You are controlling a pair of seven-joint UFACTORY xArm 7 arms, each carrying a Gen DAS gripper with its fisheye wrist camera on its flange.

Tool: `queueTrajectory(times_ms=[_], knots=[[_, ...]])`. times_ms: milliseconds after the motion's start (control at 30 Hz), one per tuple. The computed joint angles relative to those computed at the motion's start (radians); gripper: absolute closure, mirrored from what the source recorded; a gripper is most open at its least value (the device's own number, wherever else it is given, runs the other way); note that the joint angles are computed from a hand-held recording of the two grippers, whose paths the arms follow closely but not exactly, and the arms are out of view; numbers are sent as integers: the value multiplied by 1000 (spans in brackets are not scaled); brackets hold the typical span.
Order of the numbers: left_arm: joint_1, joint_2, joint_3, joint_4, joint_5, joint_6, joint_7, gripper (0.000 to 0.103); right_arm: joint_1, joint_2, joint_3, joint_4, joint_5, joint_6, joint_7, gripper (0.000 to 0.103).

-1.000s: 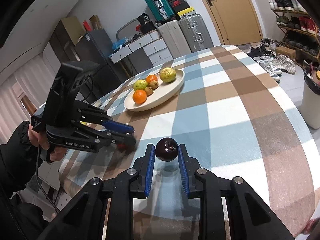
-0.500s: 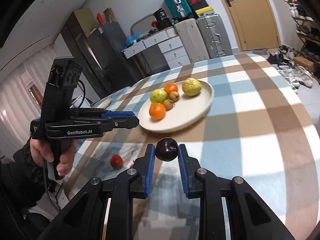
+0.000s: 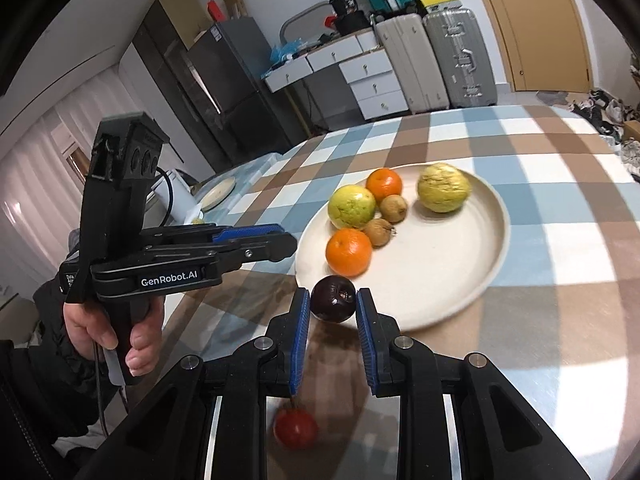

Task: Organize fruits
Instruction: 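Carry both plums onto the white plate and open both grippers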

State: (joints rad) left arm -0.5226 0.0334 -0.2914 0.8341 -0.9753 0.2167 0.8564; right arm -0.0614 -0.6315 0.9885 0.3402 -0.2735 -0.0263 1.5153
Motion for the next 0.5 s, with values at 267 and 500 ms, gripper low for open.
queueTrajectory(times_ms=[267, 500], knots=[[51, 104, -25, 97, -16, 30, 28, 82, -203, 130, 123, 56, 7, -84, -59, 79], [78, 143, -53, 125, 19, 37, 20, 82, -220, 147, 134, 40, 49, -100, -94, 79]])
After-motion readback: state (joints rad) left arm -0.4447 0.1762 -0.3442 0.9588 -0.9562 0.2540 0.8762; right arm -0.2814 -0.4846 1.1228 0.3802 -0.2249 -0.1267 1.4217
